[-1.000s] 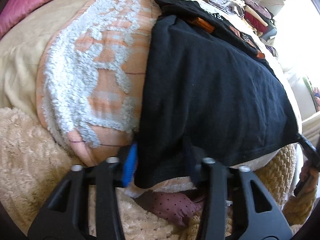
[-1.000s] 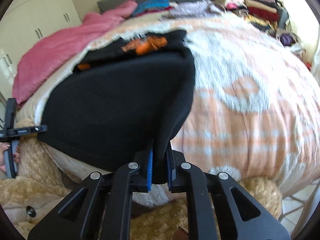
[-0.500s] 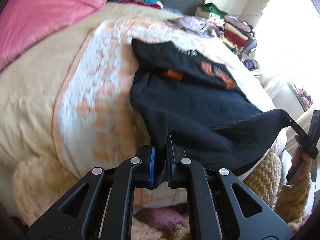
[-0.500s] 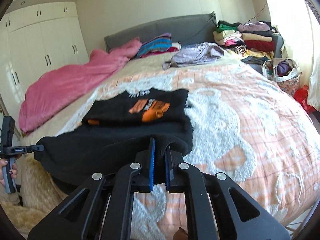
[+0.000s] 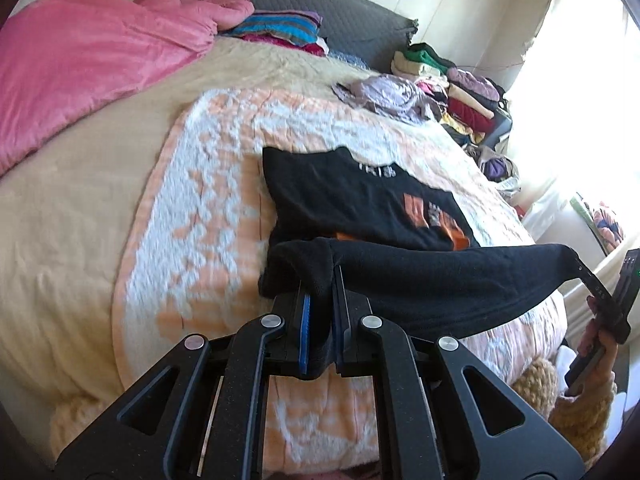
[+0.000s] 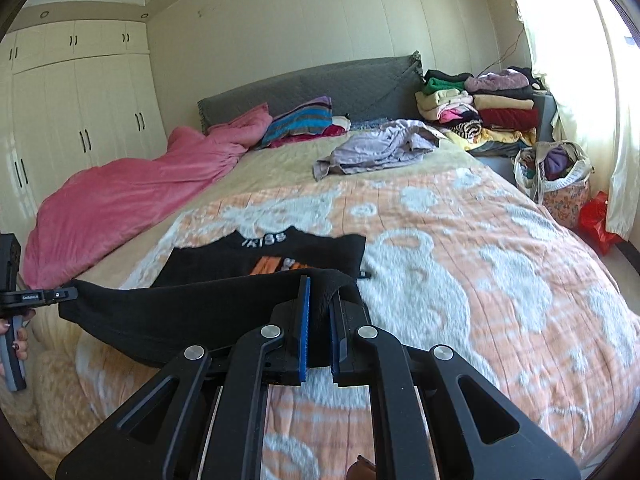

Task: Fold small clothes
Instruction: 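Lift the hem with both grippers and fold it toward the collar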

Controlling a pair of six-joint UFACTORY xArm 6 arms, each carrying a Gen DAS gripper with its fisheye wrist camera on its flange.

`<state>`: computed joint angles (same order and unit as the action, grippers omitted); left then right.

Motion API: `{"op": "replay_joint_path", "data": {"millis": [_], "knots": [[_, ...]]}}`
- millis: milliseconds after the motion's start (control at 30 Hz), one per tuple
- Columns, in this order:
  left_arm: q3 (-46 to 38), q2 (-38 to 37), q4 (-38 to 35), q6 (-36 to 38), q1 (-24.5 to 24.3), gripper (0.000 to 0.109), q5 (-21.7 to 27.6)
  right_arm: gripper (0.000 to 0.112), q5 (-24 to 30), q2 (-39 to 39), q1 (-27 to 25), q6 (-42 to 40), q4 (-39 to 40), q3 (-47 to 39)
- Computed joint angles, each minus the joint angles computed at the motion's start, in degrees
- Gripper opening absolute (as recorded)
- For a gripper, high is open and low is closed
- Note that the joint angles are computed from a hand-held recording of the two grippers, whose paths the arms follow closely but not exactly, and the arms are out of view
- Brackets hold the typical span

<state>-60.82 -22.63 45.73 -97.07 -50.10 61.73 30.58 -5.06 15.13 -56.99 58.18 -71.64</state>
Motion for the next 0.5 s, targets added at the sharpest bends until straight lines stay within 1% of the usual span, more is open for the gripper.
{"op": "replay_joint_path", "data": {"millis": [100,300,500], "knots": [[-0.7,0.1,1.0,0.9,1.6,0.003,-0.8,0.007,-1.3,2.7,1.0,1.1,-0.6,-3.4],[-2.6,1.2,1.1,3.3,5.6,0.003,-2.9,0.007,-2.2,8.2,2.1,4.3,-3.2,-10.4],[-4.3,3.6,-0.5,6.8,10.9,0.003,-5.8,0.007,-3.1,16.2,3.5,11.4,-11.8,-19.5]]}}
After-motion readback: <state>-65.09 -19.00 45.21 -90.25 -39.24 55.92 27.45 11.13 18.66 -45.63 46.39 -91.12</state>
